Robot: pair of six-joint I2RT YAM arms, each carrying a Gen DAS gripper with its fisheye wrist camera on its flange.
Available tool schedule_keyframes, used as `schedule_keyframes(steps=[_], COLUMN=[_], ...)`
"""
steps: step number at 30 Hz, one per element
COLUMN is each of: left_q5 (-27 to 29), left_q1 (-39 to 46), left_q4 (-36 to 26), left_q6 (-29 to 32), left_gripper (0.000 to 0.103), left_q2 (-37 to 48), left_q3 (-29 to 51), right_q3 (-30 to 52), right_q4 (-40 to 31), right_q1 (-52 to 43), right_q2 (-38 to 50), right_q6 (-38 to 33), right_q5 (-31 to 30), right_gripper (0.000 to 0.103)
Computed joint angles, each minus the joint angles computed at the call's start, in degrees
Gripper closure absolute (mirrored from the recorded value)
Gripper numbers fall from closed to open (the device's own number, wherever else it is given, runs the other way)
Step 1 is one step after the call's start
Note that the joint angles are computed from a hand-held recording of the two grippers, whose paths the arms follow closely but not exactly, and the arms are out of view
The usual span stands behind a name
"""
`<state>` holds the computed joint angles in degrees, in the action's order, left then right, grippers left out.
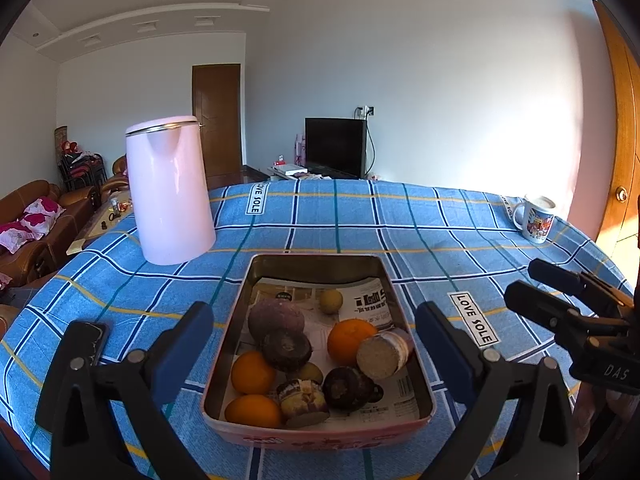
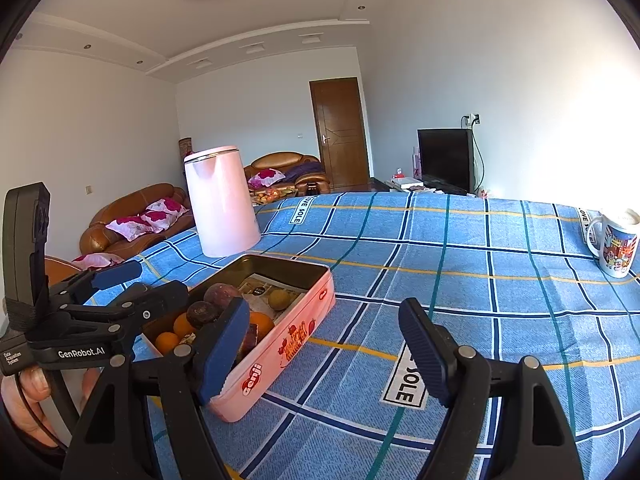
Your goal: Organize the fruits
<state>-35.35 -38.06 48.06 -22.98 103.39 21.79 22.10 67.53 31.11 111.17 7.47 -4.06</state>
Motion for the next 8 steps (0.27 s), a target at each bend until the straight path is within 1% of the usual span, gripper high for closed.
schedule_keyframes(steps=[8], left_q5=[-0.9], left_q1=[-0.7], left_q4=[-0.1], left_q6=[0.0], left_gripper=[0.000], left_q2=[-0.3], left_q3=[-0.2], right_q3=[-1.4], right_q4=[-0.8], right_q1=[-4.5], right_q2=[-1.2], right_q6=[-1.4], right_q5=[-1.1], right_gripper=[0.025])
